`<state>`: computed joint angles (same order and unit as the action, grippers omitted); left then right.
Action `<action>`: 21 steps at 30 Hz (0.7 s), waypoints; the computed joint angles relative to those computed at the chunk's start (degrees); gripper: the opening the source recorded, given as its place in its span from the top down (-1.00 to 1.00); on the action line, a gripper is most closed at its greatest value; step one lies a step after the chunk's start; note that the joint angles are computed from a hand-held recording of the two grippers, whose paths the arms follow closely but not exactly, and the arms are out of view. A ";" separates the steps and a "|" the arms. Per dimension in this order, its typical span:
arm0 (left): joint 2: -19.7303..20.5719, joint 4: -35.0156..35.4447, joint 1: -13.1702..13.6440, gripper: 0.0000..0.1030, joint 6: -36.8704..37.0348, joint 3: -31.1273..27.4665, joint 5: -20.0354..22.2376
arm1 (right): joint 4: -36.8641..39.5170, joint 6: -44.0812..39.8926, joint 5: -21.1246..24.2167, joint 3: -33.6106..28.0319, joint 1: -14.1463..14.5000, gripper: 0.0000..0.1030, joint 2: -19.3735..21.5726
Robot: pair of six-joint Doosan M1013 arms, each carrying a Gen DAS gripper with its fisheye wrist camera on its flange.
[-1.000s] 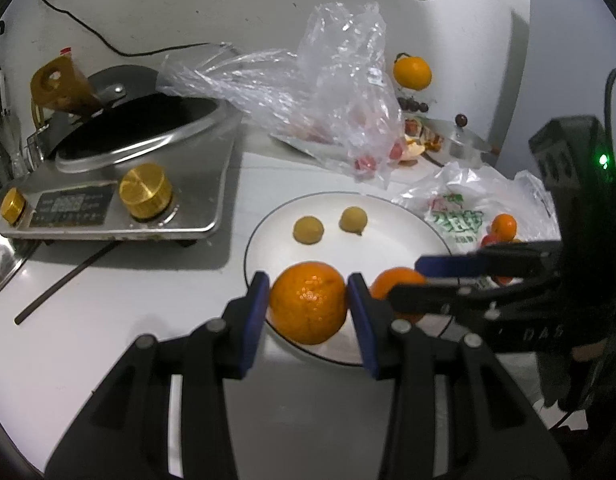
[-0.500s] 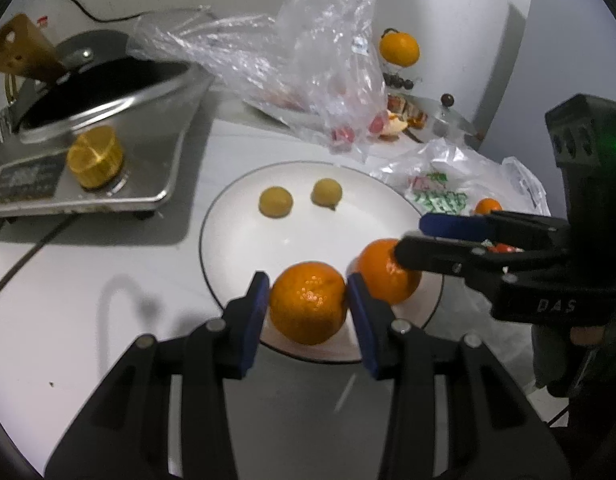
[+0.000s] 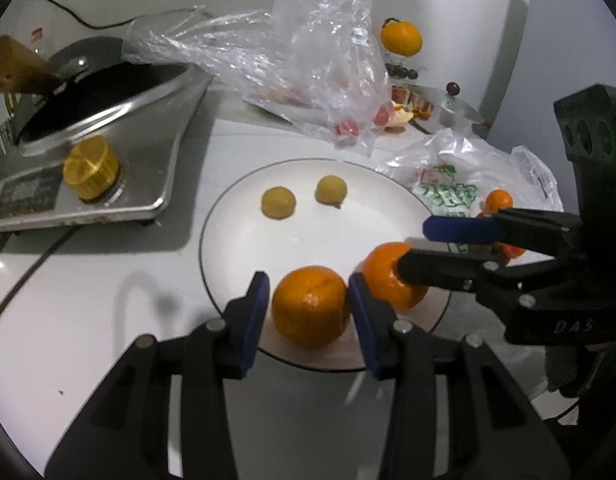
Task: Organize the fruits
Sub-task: 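Lower both oranges onto the white plate and open both grippers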
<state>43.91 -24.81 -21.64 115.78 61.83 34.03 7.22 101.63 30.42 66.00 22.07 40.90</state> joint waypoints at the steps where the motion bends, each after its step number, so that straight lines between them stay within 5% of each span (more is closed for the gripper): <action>1: -0.07 0.79 -0.04 0.17 -0.58 0.07 -0.31 | -0.21 0.32 0.06 -0.10 -0.01 -0.04 0.02; 6: -0.23 0.84 0.08 0.17 -0.15 0.41 -0.95 | 0.10 -1.65 -0.15 -0.05 0.20 -0.04 -0.20; 13: -0.59 1.30 -0.01 0.17 0.09 0.98 -1.57 | -12.72 5.06 4.19 -2.85 1.92 -0.04 1.74; 21: -0.62 1.34 0.23 0.17 -0.15 1.07 -1.66 | -12.83 4.25 4.46 -3.62 1.98 0.09 2.35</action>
<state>43.29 -23.47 -21.41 115.64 62.90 32.37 -5.61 105.88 34.88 62.38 24.05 43.25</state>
